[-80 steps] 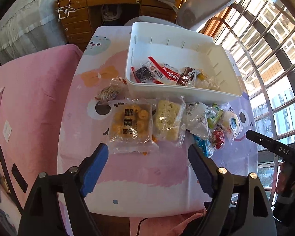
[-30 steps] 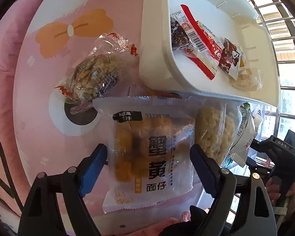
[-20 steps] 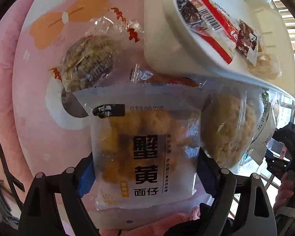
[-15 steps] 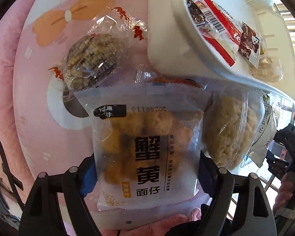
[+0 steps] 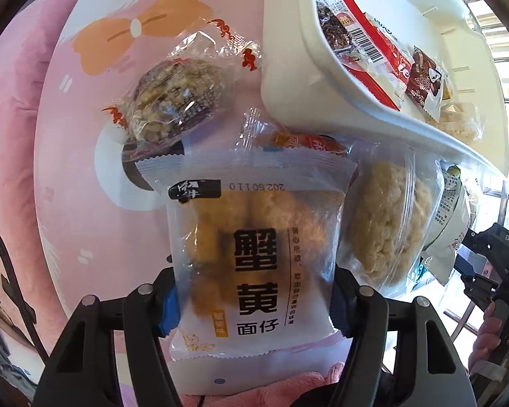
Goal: Organize snacks
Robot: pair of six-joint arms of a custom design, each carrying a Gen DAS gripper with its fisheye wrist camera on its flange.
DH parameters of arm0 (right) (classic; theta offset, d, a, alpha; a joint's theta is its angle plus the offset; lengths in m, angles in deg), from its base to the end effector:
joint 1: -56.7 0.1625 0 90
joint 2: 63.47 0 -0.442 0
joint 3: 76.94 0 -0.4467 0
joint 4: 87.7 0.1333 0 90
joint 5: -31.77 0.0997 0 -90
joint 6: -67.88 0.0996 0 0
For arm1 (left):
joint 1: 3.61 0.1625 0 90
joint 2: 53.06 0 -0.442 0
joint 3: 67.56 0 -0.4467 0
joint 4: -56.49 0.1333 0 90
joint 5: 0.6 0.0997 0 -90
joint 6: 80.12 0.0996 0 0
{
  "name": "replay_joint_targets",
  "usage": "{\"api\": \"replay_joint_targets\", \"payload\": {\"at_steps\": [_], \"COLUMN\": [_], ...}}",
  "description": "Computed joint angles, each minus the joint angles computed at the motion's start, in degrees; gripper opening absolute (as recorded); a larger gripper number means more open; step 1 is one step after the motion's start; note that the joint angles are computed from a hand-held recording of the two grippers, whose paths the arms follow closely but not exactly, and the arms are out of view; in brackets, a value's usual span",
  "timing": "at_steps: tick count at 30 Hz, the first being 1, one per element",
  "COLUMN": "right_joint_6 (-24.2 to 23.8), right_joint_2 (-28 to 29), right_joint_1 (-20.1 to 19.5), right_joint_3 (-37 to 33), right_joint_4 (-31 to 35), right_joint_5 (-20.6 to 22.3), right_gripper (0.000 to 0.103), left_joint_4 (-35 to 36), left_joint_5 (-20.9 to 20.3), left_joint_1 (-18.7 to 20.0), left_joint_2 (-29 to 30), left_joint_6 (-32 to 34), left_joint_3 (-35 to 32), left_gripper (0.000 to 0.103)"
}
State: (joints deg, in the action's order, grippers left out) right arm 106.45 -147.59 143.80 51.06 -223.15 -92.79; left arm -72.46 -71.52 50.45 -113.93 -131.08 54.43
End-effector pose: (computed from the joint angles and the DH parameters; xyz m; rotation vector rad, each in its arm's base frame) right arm 0.0530 -0.4725 0.2133 -0.9171 -2.3918 0.2775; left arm -0.1520 -0.4922 0.0327 -0.2586 2.6258 0.0703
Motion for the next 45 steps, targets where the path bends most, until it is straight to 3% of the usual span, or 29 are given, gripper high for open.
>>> {"api": "replay_joint_targets", "payload": {"at_steps": [3, 8, 16, 17, 18, 26, 33, 35, 37, 45], "right_joint_6": [-2.1, -6.1, -11.1, -12.1, -13.4, -19.1, -17.8, -17.0, -15.7, -10.8], "right_joint_2": [-1.2, -4.0, -9.4, -9.9, -10.4, -13.6, -14.0, -13.7, -13.6, -11.1], "right_joint_1": [0.5, 0.0, -0.8, -1.1, -1.5, -3.6, -5.1, -5.4, -5.8, -7.0], "right_joint_3": [1.0, 4.3, 5.9, 6.0, 6.1, 6.4, 4.9, 4.6, 4.4, 3.4], "right_joint_4": [-0.3, -2.9, 0.5, 1.0, 1.4, 4.3, 5.4, 5.0, 4.7, 3.7], "right_joint_5": [0.2, 1.4, 3.7, 4.4, 5.6, 10.7, 12.5, 12.4, 12.6, 10.8], "right_gripper": [0.031, 0.03, 0.027, 0.021, 0.002, 0.0, 0.007, 0.023, 0.047, 0.05], "left_joint_4": [-0.4, 0.1, 0.6, 0.8, 0.8, 2.3, 2.2, 1.6, 1.4, 3.5], "left_joint_5": [0.4, 1.5, 2.6, 2.9, 3.1, 4.3, 5.4, 6.1, 6.8, 9.6], "left_joint_1": [-1.4, -3.5, -7.7, -8.5, -9.0, -13.7, -16.7, -17.3, -18.0, -20.8], "left_joint_2": [-0.9, -3.3, -7.4, -8.1, -8.8, -12.5, -13.3, -13.1, -13.1, -15.0], "left_joint_6": [-1.5, -4.1, -11.8, -13.2, -14.1, -21.8, -25.0, -25.3, -25.8, -26.4], "left_joint_3": [1.2, 3.2, 6.7, 7.2, 7.8, 10.4, 11.2, 11.2, 11.2, 11.2], "left_gripper": [0.066, 0.066, 0.067, 0.066, 0.066, 0.067, 0.067, 0.067, 0.067, 0.067]}}
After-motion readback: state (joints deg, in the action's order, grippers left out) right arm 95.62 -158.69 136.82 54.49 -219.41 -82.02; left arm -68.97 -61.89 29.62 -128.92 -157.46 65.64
